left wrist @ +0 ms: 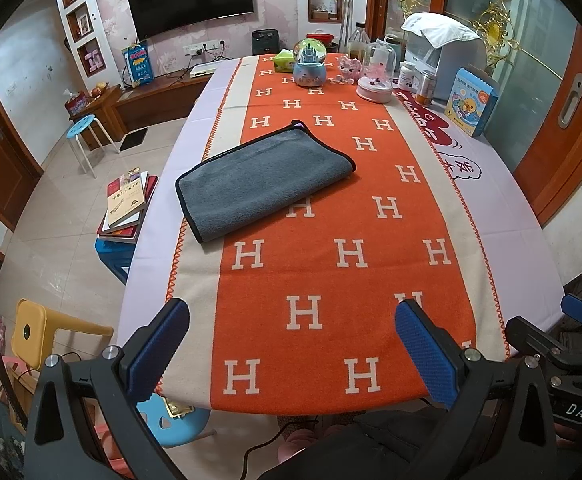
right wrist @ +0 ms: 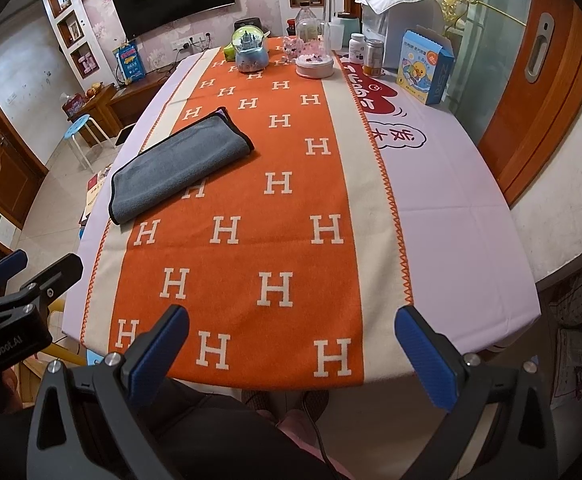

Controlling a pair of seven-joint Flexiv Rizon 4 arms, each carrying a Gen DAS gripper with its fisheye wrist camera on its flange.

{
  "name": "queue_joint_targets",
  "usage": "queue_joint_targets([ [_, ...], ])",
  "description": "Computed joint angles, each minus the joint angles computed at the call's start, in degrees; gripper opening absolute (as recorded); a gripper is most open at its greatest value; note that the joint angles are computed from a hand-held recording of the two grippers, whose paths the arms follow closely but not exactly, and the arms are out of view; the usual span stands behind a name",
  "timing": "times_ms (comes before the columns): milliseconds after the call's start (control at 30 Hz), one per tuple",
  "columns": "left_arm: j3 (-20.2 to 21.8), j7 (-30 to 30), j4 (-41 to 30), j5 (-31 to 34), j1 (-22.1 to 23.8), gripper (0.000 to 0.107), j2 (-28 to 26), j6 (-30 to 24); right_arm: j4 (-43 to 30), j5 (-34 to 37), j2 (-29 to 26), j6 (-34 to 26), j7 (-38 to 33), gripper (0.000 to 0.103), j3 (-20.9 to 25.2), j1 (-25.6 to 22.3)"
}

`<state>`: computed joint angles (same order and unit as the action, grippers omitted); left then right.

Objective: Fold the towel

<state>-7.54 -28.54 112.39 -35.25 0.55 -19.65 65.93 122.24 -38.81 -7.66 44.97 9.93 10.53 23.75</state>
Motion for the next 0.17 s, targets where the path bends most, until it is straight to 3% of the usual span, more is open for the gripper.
queue_joint_targets([
  [167,0.03,0.05,0.05,-0.02,-0.10,0.102,-0.01,0.24,-0.05,0.09,-0.04,0.02,0.05,0.103,0.02,0.01],
])
